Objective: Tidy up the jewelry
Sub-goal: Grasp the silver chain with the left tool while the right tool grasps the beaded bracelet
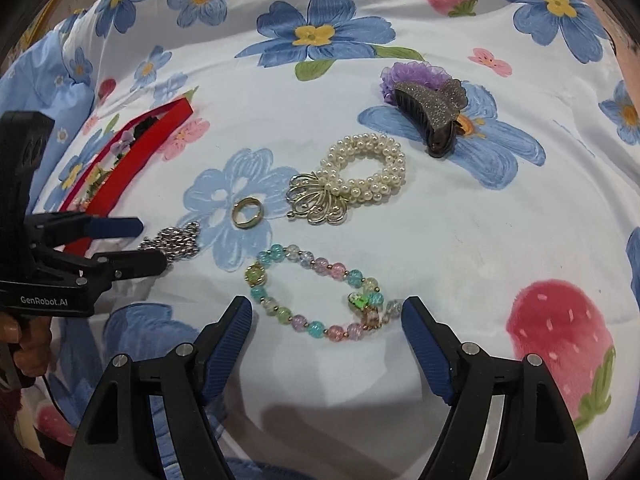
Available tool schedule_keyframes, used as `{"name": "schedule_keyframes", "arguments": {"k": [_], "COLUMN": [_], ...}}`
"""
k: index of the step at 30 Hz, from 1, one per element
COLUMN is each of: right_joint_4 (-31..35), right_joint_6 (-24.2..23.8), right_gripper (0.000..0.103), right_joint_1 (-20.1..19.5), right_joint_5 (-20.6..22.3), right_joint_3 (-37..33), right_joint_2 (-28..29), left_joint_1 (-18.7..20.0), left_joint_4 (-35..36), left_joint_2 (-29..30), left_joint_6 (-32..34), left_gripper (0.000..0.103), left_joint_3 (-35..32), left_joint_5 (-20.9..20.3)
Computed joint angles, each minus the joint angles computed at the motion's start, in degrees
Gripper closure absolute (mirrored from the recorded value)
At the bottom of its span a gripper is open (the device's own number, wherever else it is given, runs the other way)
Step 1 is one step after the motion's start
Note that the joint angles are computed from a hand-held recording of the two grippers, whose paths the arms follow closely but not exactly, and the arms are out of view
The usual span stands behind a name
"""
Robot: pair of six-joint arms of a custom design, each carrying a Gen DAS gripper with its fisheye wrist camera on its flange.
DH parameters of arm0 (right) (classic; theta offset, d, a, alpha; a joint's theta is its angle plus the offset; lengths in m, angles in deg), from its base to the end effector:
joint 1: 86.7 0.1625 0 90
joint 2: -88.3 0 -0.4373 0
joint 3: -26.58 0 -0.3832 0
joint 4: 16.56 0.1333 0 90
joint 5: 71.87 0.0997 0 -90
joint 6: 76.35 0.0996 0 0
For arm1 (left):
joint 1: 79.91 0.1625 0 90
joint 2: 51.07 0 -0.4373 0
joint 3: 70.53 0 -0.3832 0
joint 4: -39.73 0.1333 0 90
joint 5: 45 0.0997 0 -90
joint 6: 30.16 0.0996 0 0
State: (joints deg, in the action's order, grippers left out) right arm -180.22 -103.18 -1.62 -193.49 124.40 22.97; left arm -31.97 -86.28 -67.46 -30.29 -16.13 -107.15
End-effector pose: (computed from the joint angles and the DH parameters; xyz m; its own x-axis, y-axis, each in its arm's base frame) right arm 0.0262 -0.6412 0.3558 -0.7598 0.0335 0.6493 -0.3120 0.8574 -0.4093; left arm -0.4145 -0.7278 -0.0416 -0.6470 0.6027 -0.4670 0.6680 0.7434 0.0338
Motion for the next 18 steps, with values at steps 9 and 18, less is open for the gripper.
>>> {"name": "schedule_keyframes", "arguments": {"k": [9,18], "right_joint_4": [-1.6,0.1], "right_joint_6": [0.2,4.7], "right_gripper": [0.086,0.095], "right_joint_1": [-0.4,-0.7], "right_joint_5": [-0.2,7.3], "right_joint_3": [0.0,1.5], "right_joint_2": [0.0,-3.1], "left_joint_1": [-0.3,0.6], "left_joint_4": [-2.2,-5.7], "left_joint_2": [0.2,-4.7], "left_joint_6": [4.9,0.6], "left_gripper": [0.089,0.095], "left_joint_3": [0.6,5.5], "left_joint_5": [-2.0,-9.8]}}
